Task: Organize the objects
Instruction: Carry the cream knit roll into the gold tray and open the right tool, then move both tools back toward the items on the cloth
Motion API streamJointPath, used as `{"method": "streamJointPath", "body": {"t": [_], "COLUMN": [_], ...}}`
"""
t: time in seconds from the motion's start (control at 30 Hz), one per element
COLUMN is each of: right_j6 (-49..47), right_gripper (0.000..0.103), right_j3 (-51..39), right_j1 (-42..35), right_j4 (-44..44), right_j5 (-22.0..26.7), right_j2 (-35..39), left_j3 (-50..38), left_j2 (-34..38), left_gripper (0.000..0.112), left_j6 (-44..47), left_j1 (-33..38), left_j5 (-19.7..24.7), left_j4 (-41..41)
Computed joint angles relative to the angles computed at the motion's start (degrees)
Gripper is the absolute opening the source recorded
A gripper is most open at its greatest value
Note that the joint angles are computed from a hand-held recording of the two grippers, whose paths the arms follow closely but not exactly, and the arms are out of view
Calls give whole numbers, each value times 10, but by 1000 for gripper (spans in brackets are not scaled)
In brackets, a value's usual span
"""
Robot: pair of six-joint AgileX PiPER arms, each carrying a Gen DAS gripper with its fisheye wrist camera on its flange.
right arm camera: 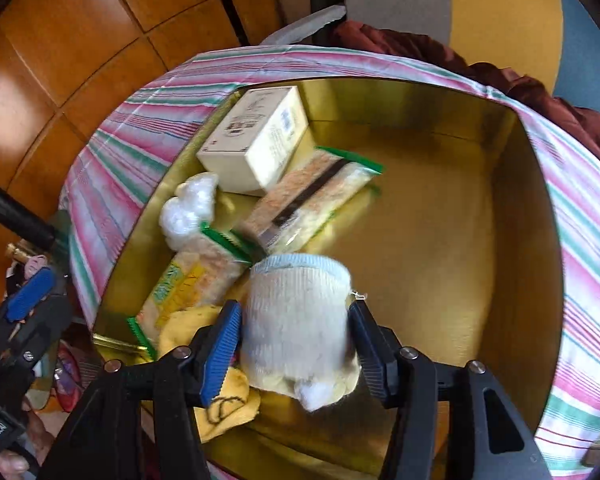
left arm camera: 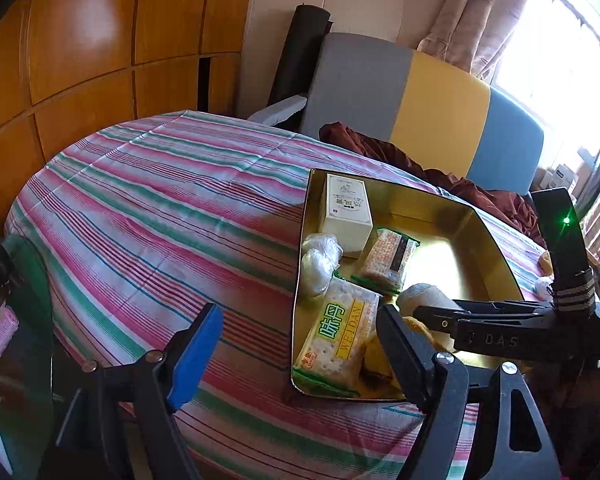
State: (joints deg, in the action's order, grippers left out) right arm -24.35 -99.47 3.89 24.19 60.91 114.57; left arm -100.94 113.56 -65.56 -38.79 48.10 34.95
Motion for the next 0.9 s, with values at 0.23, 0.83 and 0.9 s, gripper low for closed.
{"method": "streamJointPath", "body": {"t": [0.23, 0.83, 0.9], "right_j6": [-26, -58, -54], "right_gripper": [62, 62, 62], "right_j3": [30, 29, 8], "right_j1": [-15, -229, -265], "right_j4": [20, 26, 18], "right_j5": [-11, -6, 1], "right_j2": [-39, -100, -88], "left_j3": [-2, -154, -195], "left_j2": [-1, 62, 82], "left_gripper": [87, 87, 87], "left_j6": [-8, 95, 122], "left_j1": [-9, -37, -41], "left_j5": [5, 49, 61], "left_j4": [17, -20, -34]}}
